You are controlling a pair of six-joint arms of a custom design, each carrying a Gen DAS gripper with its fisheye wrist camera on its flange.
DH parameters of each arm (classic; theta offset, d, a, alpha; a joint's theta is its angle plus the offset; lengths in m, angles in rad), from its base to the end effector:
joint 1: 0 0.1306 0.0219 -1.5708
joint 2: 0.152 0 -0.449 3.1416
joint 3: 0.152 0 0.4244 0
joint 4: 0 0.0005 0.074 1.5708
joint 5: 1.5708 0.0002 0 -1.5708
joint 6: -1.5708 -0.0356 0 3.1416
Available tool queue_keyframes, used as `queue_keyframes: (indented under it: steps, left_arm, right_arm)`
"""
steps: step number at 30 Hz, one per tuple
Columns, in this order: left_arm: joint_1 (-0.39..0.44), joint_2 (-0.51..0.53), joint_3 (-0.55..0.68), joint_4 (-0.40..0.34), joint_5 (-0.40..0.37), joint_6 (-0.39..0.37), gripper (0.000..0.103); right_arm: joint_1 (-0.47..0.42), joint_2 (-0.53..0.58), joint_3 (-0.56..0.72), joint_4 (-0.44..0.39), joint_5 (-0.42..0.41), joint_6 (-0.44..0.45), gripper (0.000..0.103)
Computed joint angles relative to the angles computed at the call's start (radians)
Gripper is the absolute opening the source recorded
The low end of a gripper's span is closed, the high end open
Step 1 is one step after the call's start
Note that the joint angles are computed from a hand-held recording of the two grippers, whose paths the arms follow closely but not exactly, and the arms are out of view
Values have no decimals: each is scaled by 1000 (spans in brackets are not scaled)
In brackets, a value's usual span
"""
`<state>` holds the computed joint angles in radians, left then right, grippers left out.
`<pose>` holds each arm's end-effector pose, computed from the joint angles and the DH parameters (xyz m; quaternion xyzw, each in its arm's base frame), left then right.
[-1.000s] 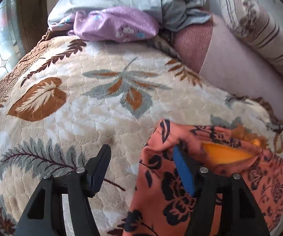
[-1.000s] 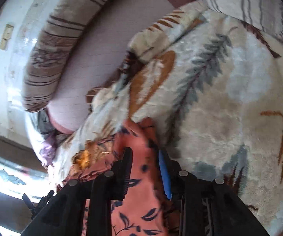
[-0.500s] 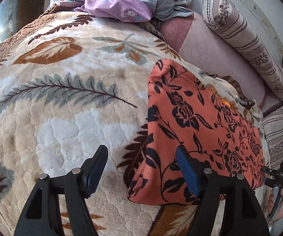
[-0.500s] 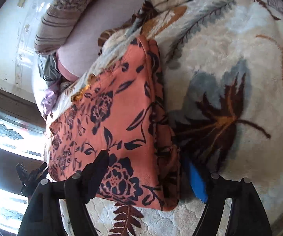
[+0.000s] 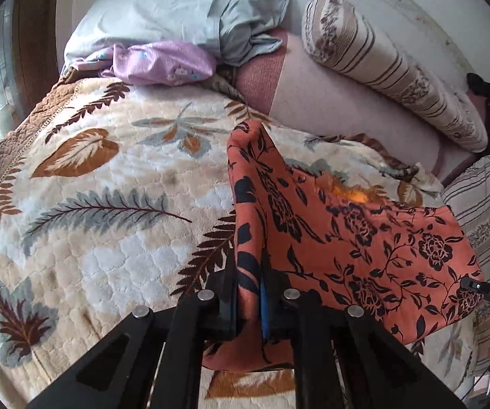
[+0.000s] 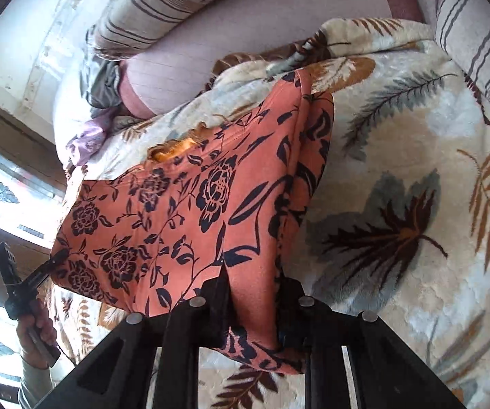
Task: Fold small clothes
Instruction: 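Fold the hem toward the collar with both grippers and lower it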
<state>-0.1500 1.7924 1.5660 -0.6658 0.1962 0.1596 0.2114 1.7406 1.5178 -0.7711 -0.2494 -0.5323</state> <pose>0.6589 -0.1071 0.3684 0.0281 0.9386 -0.1423 0.3130 0.6209 0.1417 0.3717 0.1171 0.9447 0.2136 0.2196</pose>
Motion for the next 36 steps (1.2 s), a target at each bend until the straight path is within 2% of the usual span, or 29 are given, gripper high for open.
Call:
queue_keyframes:
  steps: [3, 5, 7, 8, 9, 10, 11, 14, 16, 19, 21, 23, 26, 29, 31, 32, 33, 34, 35, 36]
  left_arm:
    - [20, -141, -178, 43, -9, -22, 8]
    - [35, -191, -292, 27, -7, -48, 8]
    - [52, -186, -380, 22, -1, -83, 9]
    - [54, -171, -402, -1, -23, -94, 14]
    - [65, -162, -418, -13, -6, -94, 19]
    - [83, -179, -441, 25, 34, -80, 19]
    - [89, -191, -442, 31, 38, -67, 29]
    - [93, -201, -407, 66, 33, -74, 40]
    - [84, -184, -359, 68, 39, -98, 42]
    - [60, -111, -261, 71, 65, -146, 42]
    - [43, -44, -187, 66, 53, -165, 42]
    - [34, 24, -107, 22, 55, -159, 42]
    - [20, 88, -38, -4, 37, -148, 42]
    - [14, 123, -2, -14, 30, -134, 42]
    - [11, 143, 19, -37, 15, -131, 42]
    - [9, 150, 26, -38, 8, -133, 39]
    - [8, 153, 28, -31, 7, -136, 30]
    - [6, 158, 36, -36, 10, -145, 8]
    - [4, 160, 43, -38, 8, -154, 6]
    - [1, 152, 38, -15, 4, -162, 5]
  right_arm:
    - [-3, -122, -134, 8, -40, 5, 21]
    - [-15, -195, -273, 32, -100, -21, 31]
    - [-13, -232, -405, 42, -97, -16, 69]
    - [-11, -232, -457, 30, -82, -15, 86]
    - [-7, -240, -517, 58, -58, -37, 84]
    - [-8, -281, -568, 136, -50, -51, 84]
    - [-12, -318, -592, 176, -48, -81, 84]
    - [-33, -387, -627, 262, -33, -145, 84]
    - [-35, -383, -601, 250, 33, -121, 84]
    - [-52, -322, -539, 302, 4, -128, 84]
    - [-51, -278, -496, 331, 23, -111, 84]
    - [-53, -219, -434, 327, 45, -80, 84]
    - [-59, -152, -361, 319, 98, -53, 84]
    - [-77, -70, -286, 261, 116, -4, 83]
    - [-80, -18, -242, 226, 134, 17, 74]
    - [-85, -2, -236, 229, 119, 13, 47]
    - [-90, 11, -230, 224, 98, 8, 26]
    - [-86, 17, -222, 216, 117, 11, 26]
    - [-78, 15, -217, 209, 144, 32, 18]
    - [-68, 10, -212, 195, 176, 52, 15]
